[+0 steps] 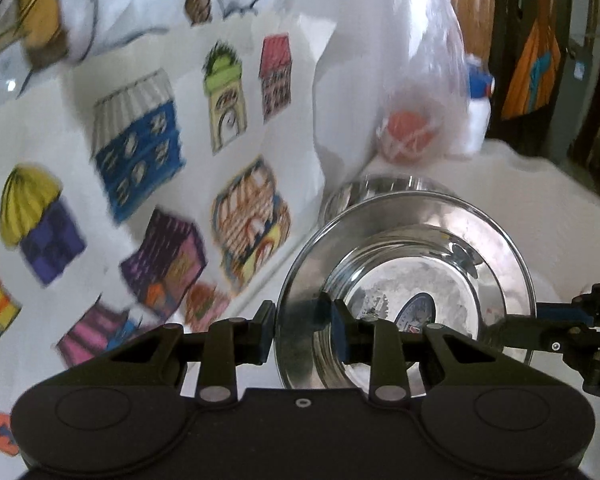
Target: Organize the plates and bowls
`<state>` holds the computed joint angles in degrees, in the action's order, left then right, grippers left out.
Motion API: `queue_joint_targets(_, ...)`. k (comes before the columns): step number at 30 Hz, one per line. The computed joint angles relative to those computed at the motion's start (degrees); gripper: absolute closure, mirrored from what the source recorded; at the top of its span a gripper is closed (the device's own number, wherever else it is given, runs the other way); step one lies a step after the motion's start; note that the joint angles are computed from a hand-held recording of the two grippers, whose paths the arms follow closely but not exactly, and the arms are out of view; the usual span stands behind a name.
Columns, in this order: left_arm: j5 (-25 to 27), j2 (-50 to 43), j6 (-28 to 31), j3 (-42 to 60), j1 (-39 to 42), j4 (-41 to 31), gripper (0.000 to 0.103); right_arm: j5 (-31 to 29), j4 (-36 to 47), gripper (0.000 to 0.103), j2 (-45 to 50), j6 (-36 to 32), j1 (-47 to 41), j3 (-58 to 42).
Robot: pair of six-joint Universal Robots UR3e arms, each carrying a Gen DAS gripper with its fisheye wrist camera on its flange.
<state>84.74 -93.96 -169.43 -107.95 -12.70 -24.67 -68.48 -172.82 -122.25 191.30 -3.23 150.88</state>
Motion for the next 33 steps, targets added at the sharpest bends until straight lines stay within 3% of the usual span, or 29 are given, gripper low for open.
queue_joint_targets(9,0.84,-12.78,-9.2,14.23,-4.69,0.03,0.071,0.89,-0.77,0.089,2.26,-4.3,-7.19,-1.52)
queue_joint_targets(14,2.11,-18.78,-12.46,21.73,-6.66,-0.29,0.071,2.81,-5.78,0.089,8.19,-5.33,-10.76,-2.33)
queue_joint_targets(22,6.01,-26.88,-16.23,31.91,-8.61,-4.54,0.07,0.2,-14.34,0.089,22.28,-5.56,-9.2,-6.45)
queue_joint_targets(33,8.91,-32.46,-17.83,38.66,-9.47,-8.11,0.07,-1.1,-20.13,0.087,30.83,-5.13,-8.16,-9.12)
